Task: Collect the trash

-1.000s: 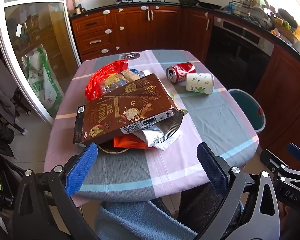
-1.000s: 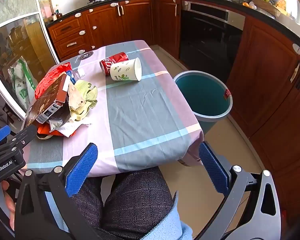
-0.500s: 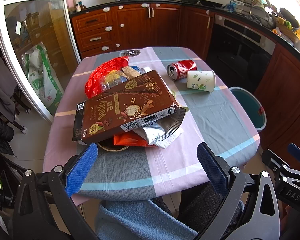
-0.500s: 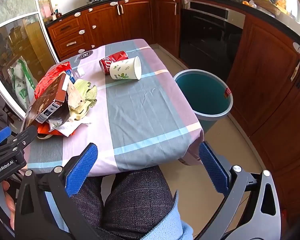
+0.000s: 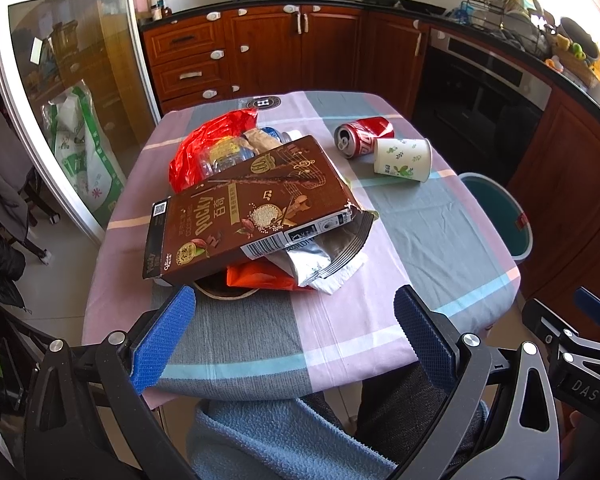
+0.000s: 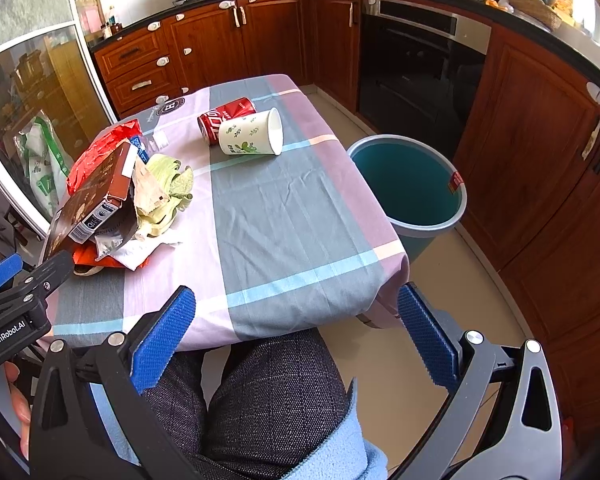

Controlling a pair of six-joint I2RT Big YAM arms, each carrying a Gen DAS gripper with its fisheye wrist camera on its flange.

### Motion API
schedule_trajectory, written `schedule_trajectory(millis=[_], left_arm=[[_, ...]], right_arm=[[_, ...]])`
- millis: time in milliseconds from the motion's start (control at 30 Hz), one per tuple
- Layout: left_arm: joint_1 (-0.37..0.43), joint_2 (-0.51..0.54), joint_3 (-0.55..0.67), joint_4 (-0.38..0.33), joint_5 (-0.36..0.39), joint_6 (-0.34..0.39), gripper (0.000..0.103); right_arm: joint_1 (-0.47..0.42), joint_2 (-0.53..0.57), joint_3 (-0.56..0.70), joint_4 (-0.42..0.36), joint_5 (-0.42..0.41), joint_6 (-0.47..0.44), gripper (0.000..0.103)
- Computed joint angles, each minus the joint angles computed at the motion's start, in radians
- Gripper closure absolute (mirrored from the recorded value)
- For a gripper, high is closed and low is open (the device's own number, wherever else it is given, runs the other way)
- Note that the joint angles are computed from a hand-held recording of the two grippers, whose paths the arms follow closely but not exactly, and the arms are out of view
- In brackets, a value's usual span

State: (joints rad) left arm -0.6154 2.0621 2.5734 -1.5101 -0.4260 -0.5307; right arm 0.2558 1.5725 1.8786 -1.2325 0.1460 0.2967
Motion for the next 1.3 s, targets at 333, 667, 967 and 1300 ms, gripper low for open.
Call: schedule_trajectory(millis=[333, 667, 967, 1300], left_arm=[[0.0, -0.018, -0.036, 0.02, 0.001, 0.0, 0.003], [0.001, -0.031, -0.071, 0.037, 0.008, -0.005, 0.003], [0.007, -0.03, -0.072, 0.05, 0.017, 0.022, 0.003], [0.081, -0.065, -0.173, 0.157, 0.053, 0.143, 0.003]], right_arm=[[0.0, 0.004, 0.003, -0.01, -0.004, -0.002, 0.006], [0.0, 0.008, 0.001, -0.012, -0.006, -0.001, 0.006], [-0.001, 0.013, 0.005, -0.022, -0.01, -0.002, 0.006], [-0.002, 0.063, 0.057, -0.049, -0.002, -0.036, 0.006]])
